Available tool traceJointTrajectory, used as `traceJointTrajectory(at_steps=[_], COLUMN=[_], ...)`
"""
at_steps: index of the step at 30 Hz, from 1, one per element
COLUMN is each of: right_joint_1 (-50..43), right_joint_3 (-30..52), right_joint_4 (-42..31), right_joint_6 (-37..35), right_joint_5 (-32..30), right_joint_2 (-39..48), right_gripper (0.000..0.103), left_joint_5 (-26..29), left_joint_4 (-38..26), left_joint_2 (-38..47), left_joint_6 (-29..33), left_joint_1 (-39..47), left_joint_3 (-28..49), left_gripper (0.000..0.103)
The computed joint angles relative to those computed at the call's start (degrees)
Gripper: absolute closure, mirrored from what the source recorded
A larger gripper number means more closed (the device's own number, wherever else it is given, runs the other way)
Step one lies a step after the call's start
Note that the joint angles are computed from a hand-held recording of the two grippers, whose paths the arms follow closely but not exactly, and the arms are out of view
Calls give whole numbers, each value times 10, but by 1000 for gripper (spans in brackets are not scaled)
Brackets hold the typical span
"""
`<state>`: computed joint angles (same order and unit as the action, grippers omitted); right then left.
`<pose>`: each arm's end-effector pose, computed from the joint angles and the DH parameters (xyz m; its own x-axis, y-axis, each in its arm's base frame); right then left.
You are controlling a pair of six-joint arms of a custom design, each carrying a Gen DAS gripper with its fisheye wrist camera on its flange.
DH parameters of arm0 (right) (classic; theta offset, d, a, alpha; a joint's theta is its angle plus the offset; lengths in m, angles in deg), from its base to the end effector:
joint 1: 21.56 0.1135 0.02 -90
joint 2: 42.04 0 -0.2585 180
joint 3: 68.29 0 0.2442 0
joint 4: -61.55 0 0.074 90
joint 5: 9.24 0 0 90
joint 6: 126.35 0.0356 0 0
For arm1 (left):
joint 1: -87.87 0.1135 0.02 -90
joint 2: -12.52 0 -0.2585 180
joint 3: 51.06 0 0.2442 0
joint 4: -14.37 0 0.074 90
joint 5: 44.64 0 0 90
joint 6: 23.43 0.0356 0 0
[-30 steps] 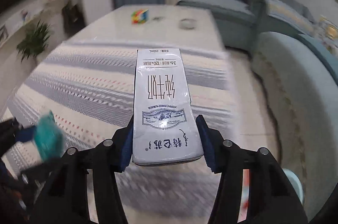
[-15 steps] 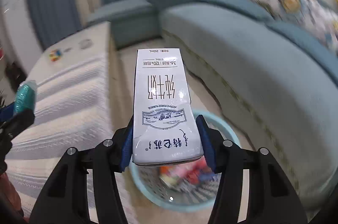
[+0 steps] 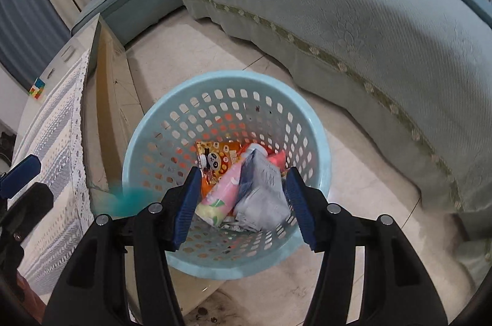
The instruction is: Collect trash
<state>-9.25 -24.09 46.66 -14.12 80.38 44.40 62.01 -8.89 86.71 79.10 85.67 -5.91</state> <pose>0.2386 0.0523 0.1153 -0.8416 0.2036 -0.5003 0.1098 0.9714 0.2105 0.2286 -0.0190 0.1581 -0.7258 0.2359 -0.6461 0.3784 0.9214 -0.0886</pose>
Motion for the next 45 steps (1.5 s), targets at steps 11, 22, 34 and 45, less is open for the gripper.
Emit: traceJointTrajectory(at_steps=[11,22,34,45], right_joint_1=[219,532,590,585], right_joint_3=[17,161,80,64], right_joint_4=[-221,-411,-350,-320], right_joint_6=[117,354,412,391], right_joint_5=[179,535,675,662], right_joint_2=[-252,-199,-187,-204], right_gripper=[45,26,19,19], left_joint_5=[222,385,361,325], left_joint_4=[-266,-379,-228,-200], left_joint_2=[-197,-307,-412,-413], left_joint_6=[137,293,203,191], left_joint_1=[273,582,596,578], left_joint_3=[36,31,-71,-83], left_gripper=[19,12,10,10])
